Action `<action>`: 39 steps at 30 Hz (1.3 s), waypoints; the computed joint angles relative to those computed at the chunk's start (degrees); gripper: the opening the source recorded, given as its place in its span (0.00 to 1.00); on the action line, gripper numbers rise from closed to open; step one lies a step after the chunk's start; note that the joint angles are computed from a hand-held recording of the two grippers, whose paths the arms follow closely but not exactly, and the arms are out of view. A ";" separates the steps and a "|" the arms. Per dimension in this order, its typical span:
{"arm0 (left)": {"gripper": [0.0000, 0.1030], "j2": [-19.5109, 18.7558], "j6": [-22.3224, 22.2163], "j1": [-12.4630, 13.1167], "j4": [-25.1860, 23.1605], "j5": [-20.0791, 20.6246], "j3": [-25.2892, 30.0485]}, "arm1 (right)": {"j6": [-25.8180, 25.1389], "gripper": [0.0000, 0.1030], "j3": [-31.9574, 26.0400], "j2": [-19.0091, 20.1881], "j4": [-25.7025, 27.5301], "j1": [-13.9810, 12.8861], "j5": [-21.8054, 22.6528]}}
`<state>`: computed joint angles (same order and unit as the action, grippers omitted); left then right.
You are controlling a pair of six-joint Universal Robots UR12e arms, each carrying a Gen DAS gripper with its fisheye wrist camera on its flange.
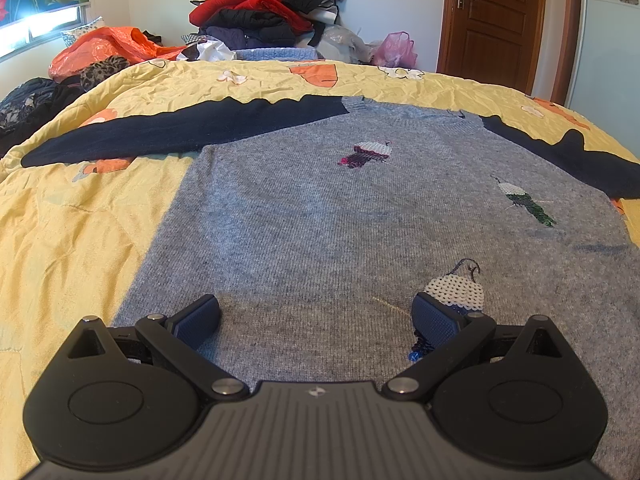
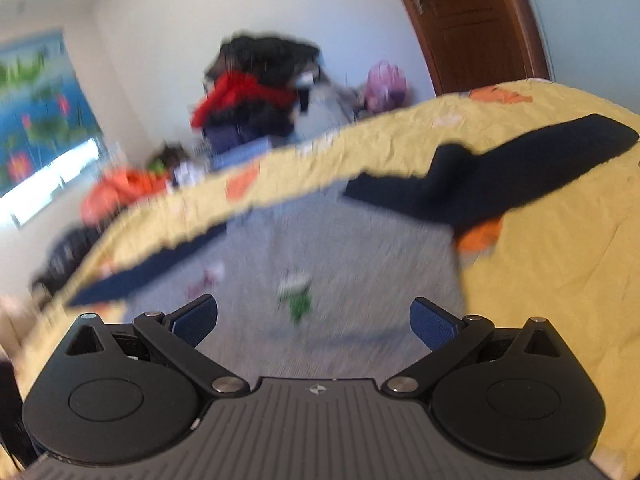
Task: Fold small clothes
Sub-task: 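Grasp the navy sleeve cuff with the right tool and lift it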
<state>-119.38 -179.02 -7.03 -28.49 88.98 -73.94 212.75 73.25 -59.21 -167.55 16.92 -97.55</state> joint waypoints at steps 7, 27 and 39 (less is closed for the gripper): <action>1.00 0.00 -0.01 0.00 0.03 0.02 -0.01 | 16.92 1.00 4.25 -0.89 -11.41 -7.58 -11.42; 1.00 0.02 0.01 0.01 0.11 -0.02 -0.07 | 24.27 0.71 -1.00 3.38 -1.73 -15.01 -10.59; 1.00 0.02 -0.19 0.03 0.10 -0.19 -0.02 | 7.63 0.17 -6.02 4.86 -6.80 -9.76 -10.88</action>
